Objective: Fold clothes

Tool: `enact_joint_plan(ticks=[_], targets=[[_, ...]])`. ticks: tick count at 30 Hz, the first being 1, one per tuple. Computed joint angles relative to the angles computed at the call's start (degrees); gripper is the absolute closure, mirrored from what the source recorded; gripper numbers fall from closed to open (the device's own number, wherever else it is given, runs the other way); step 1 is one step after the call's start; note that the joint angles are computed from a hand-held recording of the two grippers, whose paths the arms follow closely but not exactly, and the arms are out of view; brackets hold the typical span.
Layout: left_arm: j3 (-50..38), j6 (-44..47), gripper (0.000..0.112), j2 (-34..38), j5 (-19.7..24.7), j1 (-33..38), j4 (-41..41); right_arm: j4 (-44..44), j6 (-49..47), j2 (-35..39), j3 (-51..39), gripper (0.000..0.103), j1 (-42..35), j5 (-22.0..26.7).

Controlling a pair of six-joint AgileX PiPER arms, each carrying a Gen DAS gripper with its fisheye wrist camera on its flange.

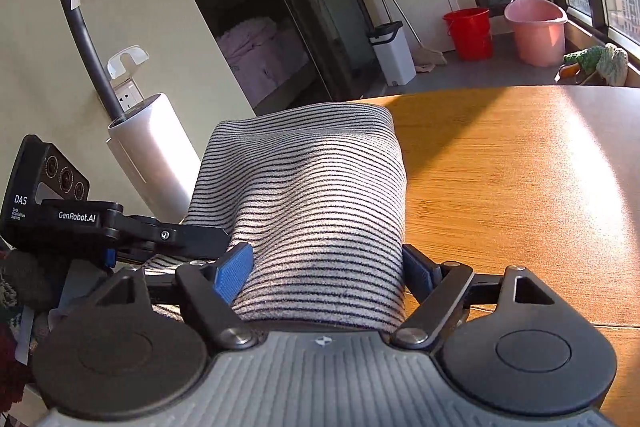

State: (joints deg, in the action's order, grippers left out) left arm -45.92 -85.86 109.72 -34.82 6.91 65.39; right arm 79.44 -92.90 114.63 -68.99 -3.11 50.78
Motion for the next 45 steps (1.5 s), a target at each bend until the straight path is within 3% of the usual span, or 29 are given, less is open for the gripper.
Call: enact_joint_plan(ticks=[3, 11, 15, 20, 25, 27, 29, 31, 32, 33, 34, 36, 39, 41, 43, 45], targets=[[-4.09, -1.96, 0.041, 1.64, 1.16, 1.41, 2.43, -1.5, 2.75, 2.19, -5.26, 0.028, 2.07, -1.36], [-17.98, -6.33, 0.042, 10.31, 1.96, 5.99, 6.11, -8.71, 20.79, 15.24, -29.12, 0.028, 10.2, -7.12], [-19.09, -6.87, 0.041, 10.8, 2.05, 7.3, 7.92, -10.62, 23.25, 17.18, -32.7, 0.028, 12.26, -8.8], [-16.1, -1.83, 0.04, 9.56, 2.02, 6.99, 3.71, -8.06, 18.91, 16.81, -30.76, 0.025, 11.73, -8.75], [-15.89, 0.73, 0.042, 7.32, 5.94, 4.86, 1.96, -5.76, 16.51, 15.07, -27.51, 0.019, 11.54, -10.33], [-15.05, 3.56, 0.042, 5.24, 7.36, 4.27, -0.18, -4.1, 12.28, 13.23, -24.89, 0.015, 11.49, -11.49], [-13.05, 10.2, 0.041, 2.05, 7.74, 3.53, -5.61, 2.49, 1.59, 10.01, -19.66, 0.015, 11.71, -14.13], [-12.24, 17.39, 0.041, -0.23, 7.29, 2.58, -11.65, 9.32, -9.87, 6.25, -14.67, 0.019, 12.13, -16.85], [-13.46, 18.03, 0.041, -0.43, 7.46, 2.14, -11.69, 12.24, -15.6, 4.56, -12.6, 0.037, 12.4, -17.28], [-15.09, 16.5, 0.041, -0.6, 7.68, 1.91, -9.59, 14.54, -19.74, 3.62, -11.07, 0.059, 12.78, -16.75], [-17.88, 12.67, 0.041, 0.77, 6.45, 2.26, -5.53, 14.91, -21.59, 2.79, -10.16, 0.066, 13.17, -16.1], [-25.76, 1.21, 0.041, 5.67, 3.79, 3.62, 4.67, 13.26, -22.09, 2.09, -9.56, 0.068, 14.47, -14.35], [-36.46, -15.97, 0.043, 13.0, 7.43, 3.97, 19.48, 12.29, -24.39, 1.84, -9.15, 0.069, 17.88, -14.88], [-40.82, -26.23, 0.048, 16.72, 9.08, 4.14, 28.15, 5.76, -17.93, 4.36, -12.14, 0.068, 20.25, -15.19], [-41.58, -28.4, 0.049, 17.87, 7.94, 4.99, 29.53, 4.16, -17.51, 6.28, -12.94, 0.06, 22.98, -19.12], [-39.8, -23.18, 0.049, 17.58, 8.87, 4.87, 23.42, 8.15, -25.04, 6.28, -11.2, 0.042, 24.51, -21.33]])
